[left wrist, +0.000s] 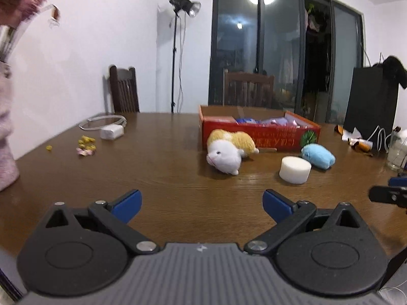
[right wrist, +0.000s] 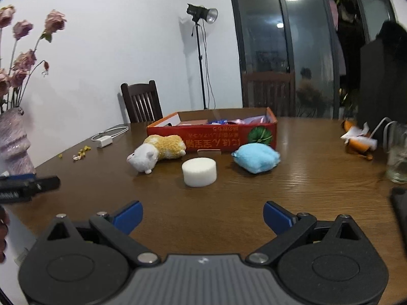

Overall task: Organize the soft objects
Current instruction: 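Grasp and lift the sheep plush with the left gripper while the right gripper grasps it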

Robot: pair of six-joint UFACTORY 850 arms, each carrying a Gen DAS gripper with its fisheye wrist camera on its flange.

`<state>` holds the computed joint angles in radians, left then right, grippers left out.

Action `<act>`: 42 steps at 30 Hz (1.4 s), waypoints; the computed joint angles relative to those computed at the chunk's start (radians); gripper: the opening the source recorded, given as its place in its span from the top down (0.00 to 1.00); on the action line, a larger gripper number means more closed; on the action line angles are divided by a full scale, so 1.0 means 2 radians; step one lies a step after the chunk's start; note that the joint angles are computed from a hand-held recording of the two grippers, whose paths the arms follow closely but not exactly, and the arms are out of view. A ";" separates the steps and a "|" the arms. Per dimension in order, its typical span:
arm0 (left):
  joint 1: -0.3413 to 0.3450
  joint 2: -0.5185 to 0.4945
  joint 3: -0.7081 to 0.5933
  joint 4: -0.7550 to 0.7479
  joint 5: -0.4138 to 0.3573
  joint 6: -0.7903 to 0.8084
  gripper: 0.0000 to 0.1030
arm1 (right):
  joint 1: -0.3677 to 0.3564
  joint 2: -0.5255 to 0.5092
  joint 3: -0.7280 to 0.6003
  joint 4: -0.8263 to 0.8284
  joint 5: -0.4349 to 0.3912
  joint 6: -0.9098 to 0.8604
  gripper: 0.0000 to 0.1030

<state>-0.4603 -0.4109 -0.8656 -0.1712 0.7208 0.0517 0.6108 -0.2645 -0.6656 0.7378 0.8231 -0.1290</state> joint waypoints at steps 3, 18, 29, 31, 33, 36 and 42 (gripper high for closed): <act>0.002 -0.035 -0.048 0.015 -0.026 -0.011 0.00 | -0.024 -0.024 -0.032 -0.036 -0.015 0.010 0.10; 0.023 -0.201 -0.315 0.165 -0.169 -0.146 0.17 | -0.143 -0.231 -0.367 -0.383 -0.236 0.304 0.19; 0.048 -0.181 -0.283 0.372 -0.141 -0.378 0.47 | -0.160 -0.279 -0.441 -0.672 -0.243 0.624 0.65; 0.055 -0.152 -0.234 0.404 -0.099 -0.405 0.47 | -0.148 -0.239 -0.383 -0.585 -0.231 0.520 0.67; 0.057 -0.122 -0.181 0.414 -0.060 -0.401 0.47 | -0.134 -0.191 -0.304 -0.488 -0.190 0.415 0.69; 0.053 -0.083 -0.109 0.420 -0.017 -0.388 0.47 | -0.112 -0.127 -0.195 -0.408 -0.132 0.347 0.74; 0.034 -0.059 -0.053 0.461 0.021 -0.367 0.45 | -0.071 -0.046 -0.057 -0.265 -0.078 0.274 0.74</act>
<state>-0.3915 -0.5289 -0.9710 0.7514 0.7630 -0.6817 0.4679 -0.3568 -0.7800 0.2070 0.6671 0.4197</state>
